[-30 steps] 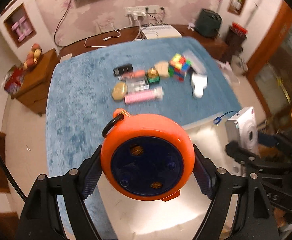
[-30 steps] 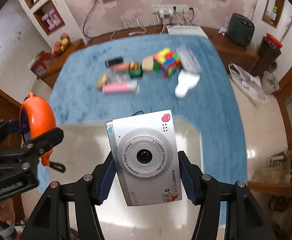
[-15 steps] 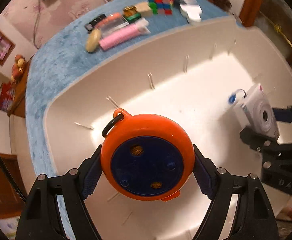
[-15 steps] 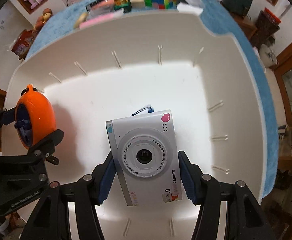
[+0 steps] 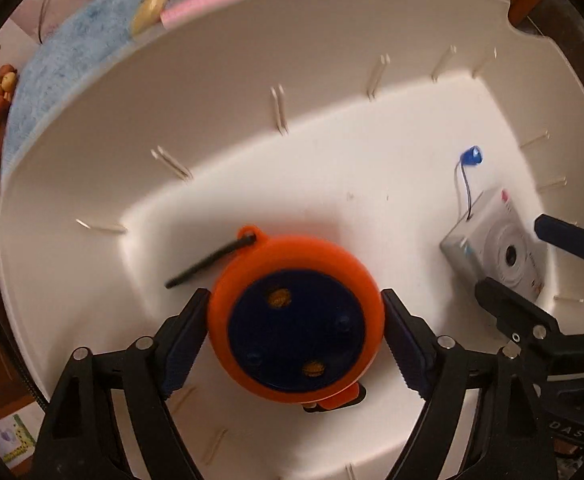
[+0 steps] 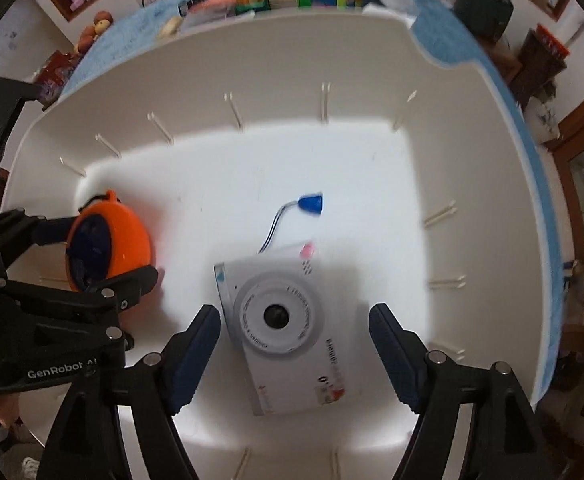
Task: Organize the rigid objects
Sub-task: 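Carry the tape measure and white device into the white tray and release both, then grasp the gold round tin with the left tool while the right tool grasps the clear toothbrush box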
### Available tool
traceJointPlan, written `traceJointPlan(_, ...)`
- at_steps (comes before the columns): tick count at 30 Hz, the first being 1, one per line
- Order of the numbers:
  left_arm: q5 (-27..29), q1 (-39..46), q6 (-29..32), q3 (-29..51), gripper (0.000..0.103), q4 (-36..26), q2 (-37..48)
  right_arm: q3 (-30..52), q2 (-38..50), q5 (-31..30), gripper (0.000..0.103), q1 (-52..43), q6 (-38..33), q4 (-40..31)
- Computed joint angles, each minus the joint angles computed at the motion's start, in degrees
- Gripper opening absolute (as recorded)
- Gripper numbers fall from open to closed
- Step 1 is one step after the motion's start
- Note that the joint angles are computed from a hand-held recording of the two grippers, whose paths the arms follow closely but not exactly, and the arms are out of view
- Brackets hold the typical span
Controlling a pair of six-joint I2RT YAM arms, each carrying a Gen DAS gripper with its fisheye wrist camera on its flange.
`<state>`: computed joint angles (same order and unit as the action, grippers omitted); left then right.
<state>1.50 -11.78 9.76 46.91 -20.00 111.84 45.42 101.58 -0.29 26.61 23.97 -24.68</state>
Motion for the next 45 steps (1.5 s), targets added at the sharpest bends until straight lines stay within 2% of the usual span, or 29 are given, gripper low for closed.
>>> traceJointPlan(4,-0.9,-0.7,0.4,-1.4,0.088,-0.3,-4.9,-1.7,-4.6,-3.3,0.078,-2.2,-0.8,-0.8)
traceJointPlan(10,0.8,0.3,1.6,-1.9,0.091,-4.6,-14.2,-2.3,-12.8,-6.1,0.079,-3.2,0.9,-2.5)
traceJointPlan(12,1.7,0.6,1.1,-2.7,0.091,-6.1,-17.7,-3.4,-17.6,-4.4,0.079,-2.4,1.6,-2.5)
traceJointPlan(17,1.6,1.8,0.3,1.9,0.091,-10.6,-21.0,0.1,-22.3,-0.3,0.079,0.3,-0.7,-6.0)
traceJointPlan(24,1.4,3.6,-1.5,8.8,0.091,-14.3,-24.1,9.9,-20.7,1.3,0.079,-0.8,-6.8,-12.7)
traceJointPlan(30,1.0,5.5,-1.4,15.3,0.091,-16.3,-24.3,16.3,-18.4,2.8,0.078,-4.0,-14.3,-15.1)
traceJointPlan(39,-0.4,8.0,-1.7,26.9,0.091,-19.8,-16.8,27.1,-10.1,-1.0,0.078,-13.6,-22.7,-16.0)
traceJointPlan(45,-1.0,8.5,-2.6,36.0,0.091,-22.6,-9.2,42.7,3.2,-6.9,0.078,-21.7,-26.1,-20.2)
